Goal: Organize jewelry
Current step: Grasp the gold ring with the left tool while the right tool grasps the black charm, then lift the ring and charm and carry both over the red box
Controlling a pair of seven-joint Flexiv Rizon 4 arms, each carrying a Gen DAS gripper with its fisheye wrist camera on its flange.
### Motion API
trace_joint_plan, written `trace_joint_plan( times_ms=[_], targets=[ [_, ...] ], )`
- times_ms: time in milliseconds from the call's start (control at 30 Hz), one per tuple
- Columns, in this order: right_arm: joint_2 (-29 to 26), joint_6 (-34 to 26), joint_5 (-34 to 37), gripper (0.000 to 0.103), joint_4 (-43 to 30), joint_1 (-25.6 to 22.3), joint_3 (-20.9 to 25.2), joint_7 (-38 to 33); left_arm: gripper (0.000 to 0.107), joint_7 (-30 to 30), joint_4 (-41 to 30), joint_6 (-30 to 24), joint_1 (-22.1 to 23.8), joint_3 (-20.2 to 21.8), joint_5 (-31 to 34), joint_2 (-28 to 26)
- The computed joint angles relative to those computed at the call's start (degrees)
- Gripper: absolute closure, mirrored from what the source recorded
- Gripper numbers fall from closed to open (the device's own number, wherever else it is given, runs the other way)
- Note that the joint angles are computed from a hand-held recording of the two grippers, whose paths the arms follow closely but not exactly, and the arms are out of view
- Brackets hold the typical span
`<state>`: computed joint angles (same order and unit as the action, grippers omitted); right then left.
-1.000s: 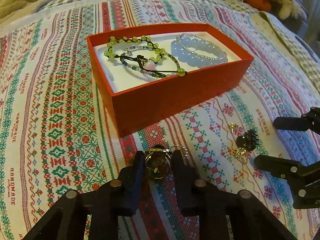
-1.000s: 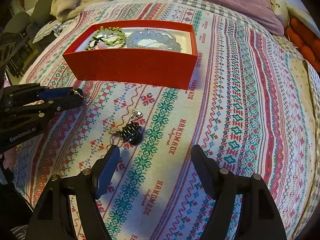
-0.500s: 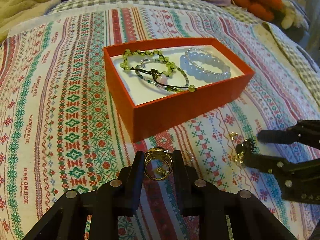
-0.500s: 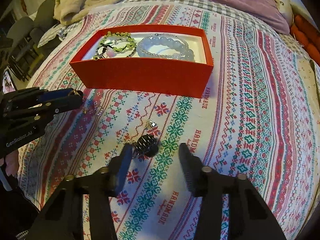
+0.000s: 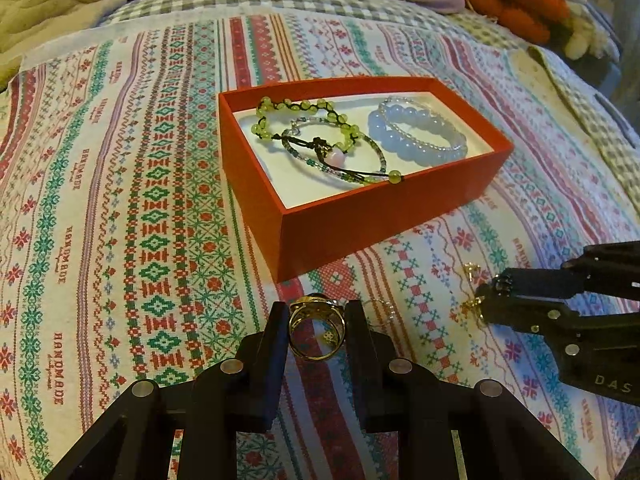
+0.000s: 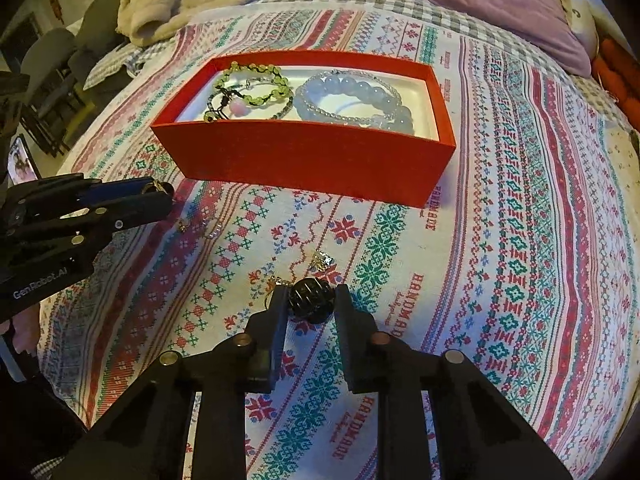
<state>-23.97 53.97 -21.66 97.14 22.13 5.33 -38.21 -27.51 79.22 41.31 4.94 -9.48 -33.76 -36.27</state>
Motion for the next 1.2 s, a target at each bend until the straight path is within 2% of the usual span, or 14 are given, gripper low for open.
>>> trace_joint_plan(
  times_ms=[733,1200],
  targets=[
    [3.8,-1.2,-0.4,0.079,0.0,-0.9,0.1,2.6,0.085,-3.5,-3.7,-2.6,-0.1,-0.1,-0.6,0.3],
    [4.0,-0.9,-1.0,0.079,-2.2,-1.6,-0.5,4.6,0.085,-6.5,-6.2,-4.4,-0.8,-0.2,-1.0,0.2]
  ],
)
